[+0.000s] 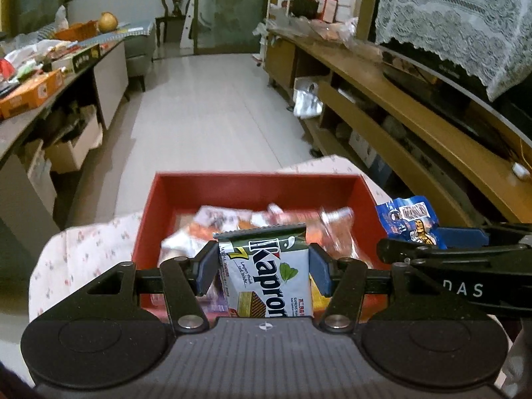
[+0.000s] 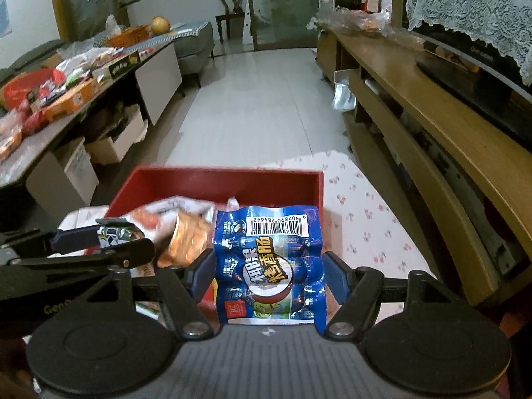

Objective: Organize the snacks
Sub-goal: 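Lift the wafer bag and blue packet and carry both over the red box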

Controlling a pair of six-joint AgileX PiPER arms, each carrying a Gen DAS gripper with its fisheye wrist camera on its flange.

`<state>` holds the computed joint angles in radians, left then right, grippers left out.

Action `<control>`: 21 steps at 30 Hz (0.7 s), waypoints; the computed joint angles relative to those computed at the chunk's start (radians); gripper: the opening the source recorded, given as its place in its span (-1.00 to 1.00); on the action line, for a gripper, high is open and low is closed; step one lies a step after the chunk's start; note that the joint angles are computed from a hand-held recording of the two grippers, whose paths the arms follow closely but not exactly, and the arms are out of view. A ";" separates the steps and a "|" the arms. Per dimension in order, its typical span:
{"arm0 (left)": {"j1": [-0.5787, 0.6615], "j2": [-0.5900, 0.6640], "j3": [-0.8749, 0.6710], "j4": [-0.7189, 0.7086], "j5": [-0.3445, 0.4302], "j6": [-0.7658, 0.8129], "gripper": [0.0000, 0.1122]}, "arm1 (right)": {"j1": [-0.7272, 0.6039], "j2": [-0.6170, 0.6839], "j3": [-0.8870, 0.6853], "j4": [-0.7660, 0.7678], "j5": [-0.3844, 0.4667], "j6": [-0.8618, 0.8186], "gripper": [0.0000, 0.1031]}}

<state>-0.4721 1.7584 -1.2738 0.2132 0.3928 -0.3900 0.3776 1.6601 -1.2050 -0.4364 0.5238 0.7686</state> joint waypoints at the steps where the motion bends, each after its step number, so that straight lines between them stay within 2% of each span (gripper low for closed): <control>1: 0.005 0.017 -0.021 0.005 0.003 -0.001 0.15 | -0.006 0.018 -0.021 0.009 0.001 -0.011 0.41; 10: 0.037 0.156 -0.153 -0.021 0.050 0.035 0.15 | -0.051 0.184 -0.164 0.092 0.022 -0.104 0.41; 21: 0.040 0.232 -0.227 0.027 0.099 0.004 0.14 | -0.058 0.288 -0.253 0.103 0.048 -0.119 0.41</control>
<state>-0.4323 1.9904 -1.5007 0.2406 0.4914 -0.3857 0.3197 1.9477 -1.4576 -0.3333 0.5723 0.6498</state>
